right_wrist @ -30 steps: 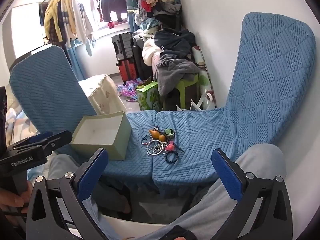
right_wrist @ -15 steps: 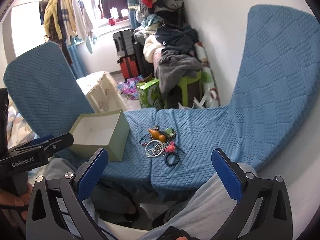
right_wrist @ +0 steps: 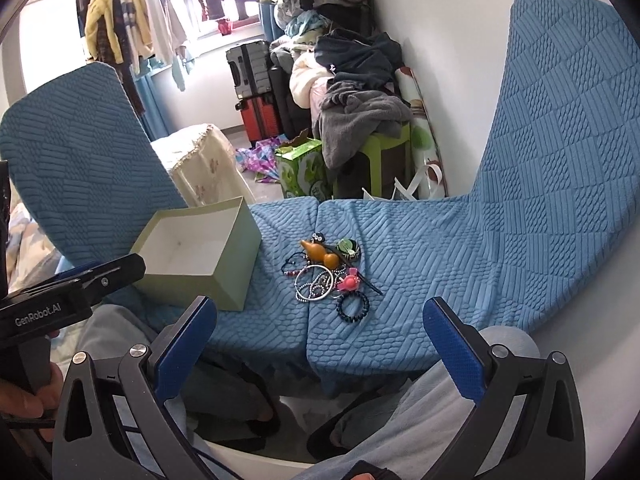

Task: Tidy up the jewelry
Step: 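Move both tools toward the jewelry pile on the sofa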

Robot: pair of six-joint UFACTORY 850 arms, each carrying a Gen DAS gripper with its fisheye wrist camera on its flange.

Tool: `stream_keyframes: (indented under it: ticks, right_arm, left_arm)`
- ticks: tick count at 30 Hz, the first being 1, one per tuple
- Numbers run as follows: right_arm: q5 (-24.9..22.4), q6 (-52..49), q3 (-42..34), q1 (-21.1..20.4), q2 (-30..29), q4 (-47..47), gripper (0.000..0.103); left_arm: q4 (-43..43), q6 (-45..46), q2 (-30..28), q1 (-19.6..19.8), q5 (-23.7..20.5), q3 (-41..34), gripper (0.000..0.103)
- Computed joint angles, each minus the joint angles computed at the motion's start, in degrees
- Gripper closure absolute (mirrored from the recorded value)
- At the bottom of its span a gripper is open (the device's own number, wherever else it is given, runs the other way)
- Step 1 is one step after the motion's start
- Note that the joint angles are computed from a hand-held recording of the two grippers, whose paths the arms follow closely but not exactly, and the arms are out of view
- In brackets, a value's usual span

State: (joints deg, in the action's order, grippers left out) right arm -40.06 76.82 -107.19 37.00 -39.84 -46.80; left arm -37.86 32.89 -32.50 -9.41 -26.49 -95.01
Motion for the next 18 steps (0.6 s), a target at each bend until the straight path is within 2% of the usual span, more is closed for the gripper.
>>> stream_keyframes:
  ticks: [11, 18]
  right_arm:
    - [-0.03, 2.12, 1.19, 0.13, 0.26, -1.21, 0.000]
    - [1.79, 1.43, 0.99, -0.24, -0.10, -0.63, 0.000]
  left_arm:
    - [1.63, -1.99, -0.65, 0.24, 0.34, -0.39, 0.011]
    - [3.20, -4.42, -1.26, 0.37, 0.77, -1.16, 0.011]
